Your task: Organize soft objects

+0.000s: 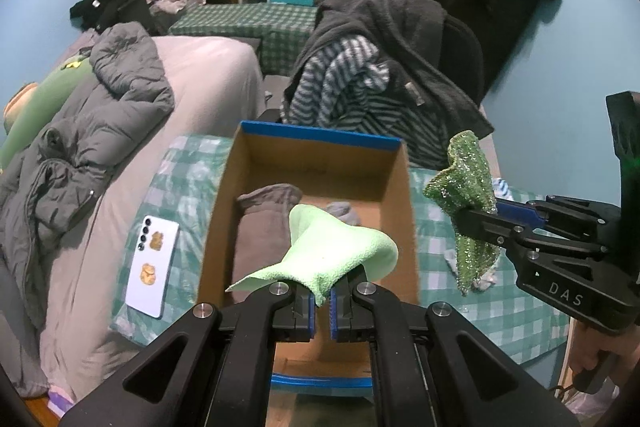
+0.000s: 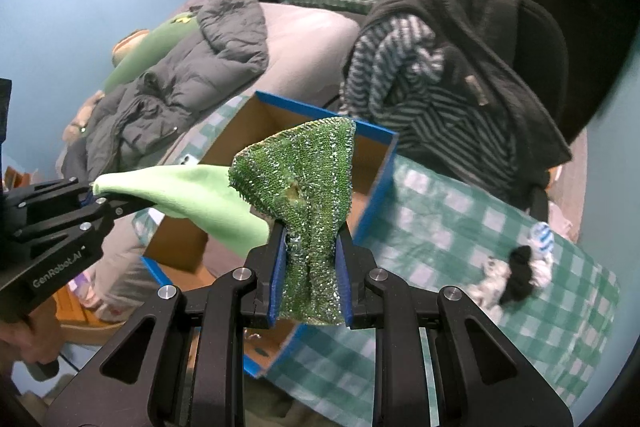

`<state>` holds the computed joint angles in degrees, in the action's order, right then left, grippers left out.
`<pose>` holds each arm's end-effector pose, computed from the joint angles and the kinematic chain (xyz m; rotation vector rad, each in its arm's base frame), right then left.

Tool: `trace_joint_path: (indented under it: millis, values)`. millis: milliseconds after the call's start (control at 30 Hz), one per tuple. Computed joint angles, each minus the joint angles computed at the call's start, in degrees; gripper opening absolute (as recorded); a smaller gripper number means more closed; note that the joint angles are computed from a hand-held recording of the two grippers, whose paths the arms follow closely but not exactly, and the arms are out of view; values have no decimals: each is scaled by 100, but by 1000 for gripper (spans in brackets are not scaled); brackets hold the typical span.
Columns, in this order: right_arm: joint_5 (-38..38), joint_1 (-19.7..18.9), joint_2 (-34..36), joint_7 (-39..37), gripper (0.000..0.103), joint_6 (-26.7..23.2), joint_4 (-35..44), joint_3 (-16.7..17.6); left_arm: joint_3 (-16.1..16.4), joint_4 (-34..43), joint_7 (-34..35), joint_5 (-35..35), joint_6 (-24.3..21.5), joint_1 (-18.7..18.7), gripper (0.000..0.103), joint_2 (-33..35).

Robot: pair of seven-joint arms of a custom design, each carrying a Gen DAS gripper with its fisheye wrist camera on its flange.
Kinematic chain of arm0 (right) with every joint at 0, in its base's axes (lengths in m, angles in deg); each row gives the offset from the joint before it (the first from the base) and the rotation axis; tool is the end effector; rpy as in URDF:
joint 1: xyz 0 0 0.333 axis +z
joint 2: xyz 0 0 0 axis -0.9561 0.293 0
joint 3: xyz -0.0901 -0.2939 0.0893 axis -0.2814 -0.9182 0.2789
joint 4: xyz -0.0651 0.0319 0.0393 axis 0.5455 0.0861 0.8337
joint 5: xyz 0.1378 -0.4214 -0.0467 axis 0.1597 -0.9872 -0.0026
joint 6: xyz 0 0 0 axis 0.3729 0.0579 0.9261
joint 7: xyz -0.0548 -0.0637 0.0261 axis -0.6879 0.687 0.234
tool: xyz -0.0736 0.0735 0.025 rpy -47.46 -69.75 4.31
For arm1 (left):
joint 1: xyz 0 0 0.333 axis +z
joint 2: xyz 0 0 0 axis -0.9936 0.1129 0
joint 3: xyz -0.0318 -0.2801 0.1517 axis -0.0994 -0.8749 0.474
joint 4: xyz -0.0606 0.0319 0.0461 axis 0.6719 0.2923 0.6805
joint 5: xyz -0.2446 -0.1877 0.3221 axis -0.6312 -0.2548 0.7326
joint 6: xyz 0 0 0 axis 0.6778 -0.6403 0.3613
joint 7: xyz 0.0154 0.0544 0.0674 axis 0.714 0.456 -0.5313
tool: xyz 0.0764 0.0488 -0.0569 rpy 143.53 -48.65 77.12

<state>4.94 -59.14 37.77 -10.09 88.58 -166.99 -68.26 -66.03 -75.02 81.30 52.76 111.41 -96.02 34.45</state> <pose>0.4495 0.0465 0.5847 -2.0106 1.6255 -0.1290 0.4373 -0.2578 0.6136 -1.7338 2.2349 -0.6483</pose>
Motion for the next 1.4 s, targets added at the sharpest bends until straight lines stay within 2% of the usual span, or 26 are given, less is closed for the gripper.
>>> trace_joint_path:
  millis: [233, 567, 600, 667, 767, 833, 900, 1033, 1100, 1400]
  values:
    - [268, 189, 490, 12, 21, -18, 193, 78, 75, -137, 33, 105, -65, 133, 4, 81]
    - [483, 182, 903, 141, 22, -129, 341, 218, 103, -124, 139, 214, -186, 199, 5, 347]
    - [480, 170, 918, 172, 26, -138, 343, 239, 100, -110, 137, 233, -224, 205, 8, 375]
    - [420, 141, 957, 214, 28, -179, 352, 279, 91, -94, 124, 272, -284, 210, 11, 411]
    - [367, 98, 943, 331, 36, -142, 313, 318, 80, -117, 103, 337, -330, 212, 29, 389]
    - [319, 63, 890, 424, 41, -117, 259, 329, 57, -168, 48, 416, -297, 231, 46, 316]
    - [298, 48, 849, 488, 45, -102, 219, 317, 44, -198, 46, 475, -269, 233, 51, 270]
    - [260, 32, 763, 602, 48, -88, 155, 288, 39, -113, 89, 517, -408, 219, 53, 313]
    - [228, 33, 776, 605, 53, -89, 164, 279, 21, -68, 66, 548, -470, 218, 53, 335]
    - [104, -41, 598, 542, 54, -179, 139, 185, -49, 117, -111, 537, -633, 125, 56, 388]
